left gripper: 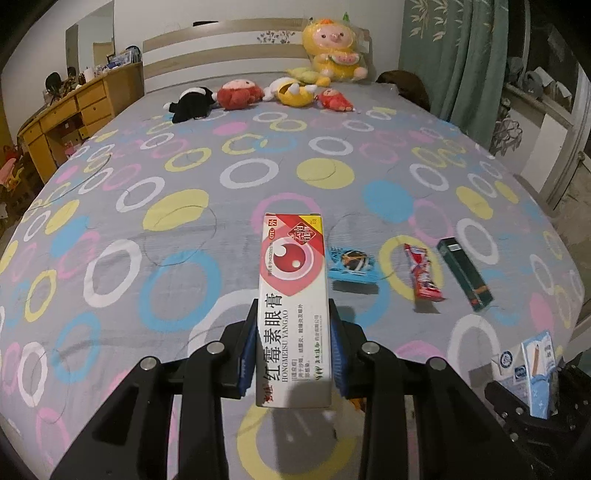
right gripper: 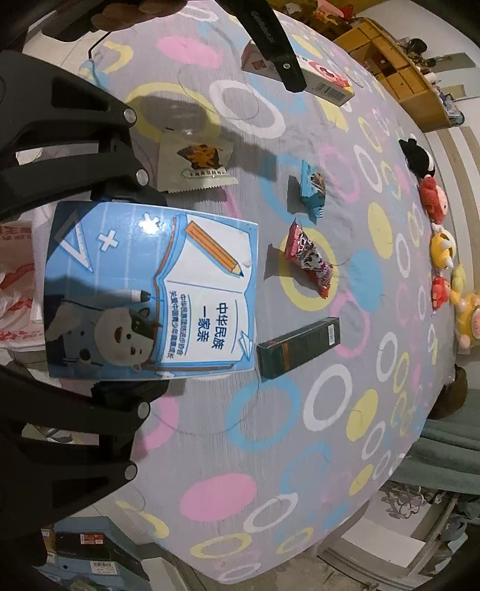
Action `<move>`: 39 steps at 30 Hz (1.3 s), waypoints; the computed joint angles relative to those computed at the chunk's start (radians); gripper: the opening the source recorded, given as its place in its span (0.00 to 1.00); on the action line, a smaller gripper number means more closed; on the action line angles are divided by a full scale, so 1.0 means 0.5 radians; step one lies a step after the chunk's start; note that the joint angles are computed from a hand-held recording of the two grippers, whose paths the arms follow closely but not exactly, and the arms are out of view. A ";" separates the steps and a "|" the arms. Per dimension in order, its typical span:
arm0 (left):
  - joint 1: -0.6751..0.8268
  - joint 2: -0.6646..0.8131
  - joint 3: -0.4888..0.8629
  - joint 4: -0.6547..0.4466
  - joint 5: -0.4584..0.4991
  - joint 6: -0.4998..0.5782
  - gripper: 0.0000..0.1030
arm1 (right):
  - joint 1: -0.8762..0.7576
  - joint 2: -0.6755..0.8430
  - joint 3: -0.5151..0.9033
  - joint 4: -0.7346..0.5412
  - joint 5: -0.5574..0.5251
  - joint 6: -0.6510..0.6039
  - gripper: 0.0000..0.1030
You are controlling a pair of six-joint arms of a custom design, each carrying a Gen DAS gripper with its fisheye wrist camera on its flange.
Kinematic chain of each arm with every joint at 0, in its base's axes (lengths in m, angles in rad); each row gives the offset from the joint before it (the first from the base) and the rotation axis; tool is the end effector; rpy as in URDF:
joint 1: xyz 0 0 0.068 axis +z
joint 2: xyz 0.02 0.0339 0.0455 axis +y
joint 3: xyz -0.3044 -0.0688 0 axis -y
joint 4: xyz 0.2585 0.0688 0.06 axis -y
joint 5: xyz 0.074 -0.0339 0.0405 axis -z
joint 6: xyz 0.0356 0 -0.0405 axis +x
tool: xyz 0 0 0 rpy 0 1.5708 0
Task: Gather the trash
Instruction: 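Lift the ointment box with the left tool while the right tool lifts the carton toward the bag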
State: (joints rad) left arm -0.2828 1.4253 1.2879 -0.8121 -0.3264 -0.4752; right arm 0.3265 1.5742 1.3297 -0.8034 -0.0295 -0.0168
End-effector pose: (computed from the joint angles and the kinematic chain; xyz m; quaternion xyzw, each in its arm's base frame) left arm 0.2940 -0.0735 0.3511 -0.1397 0.9304 0.0321 0.3374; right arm 0.3227 0.1104 0.3186 -0.1687 0.9511 0.0539 0.2532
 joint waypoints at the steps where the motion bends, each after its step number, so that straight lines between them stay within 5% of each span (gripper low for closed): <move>1: -0.028 -0.021 0.001 -0.016 -0.021 -0.018 0.32 | -0.005 -0.017 -0.003 -0.007 -0.007 -0.004 0.61; 12: -0.407 -0.271 -0.157 -0.187 -0.207 -0.320 0.32 | -0.158 -0.361 -0.149 -0.097 -0.122 -0.142 0.61; 39: -1.894 -0.283 -0.348 -1.022 -0.751 -1.845 0.32 | -0.747 -1.162 -0.467 -0.574 -0.684 -0.723 0.61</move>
State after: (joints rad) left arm -1.2296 1.2836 1.1140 -1.3229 -0.7020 -1.3976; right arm -0.0469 0.9933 1.0961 -1.0906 -0.3718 -0.3782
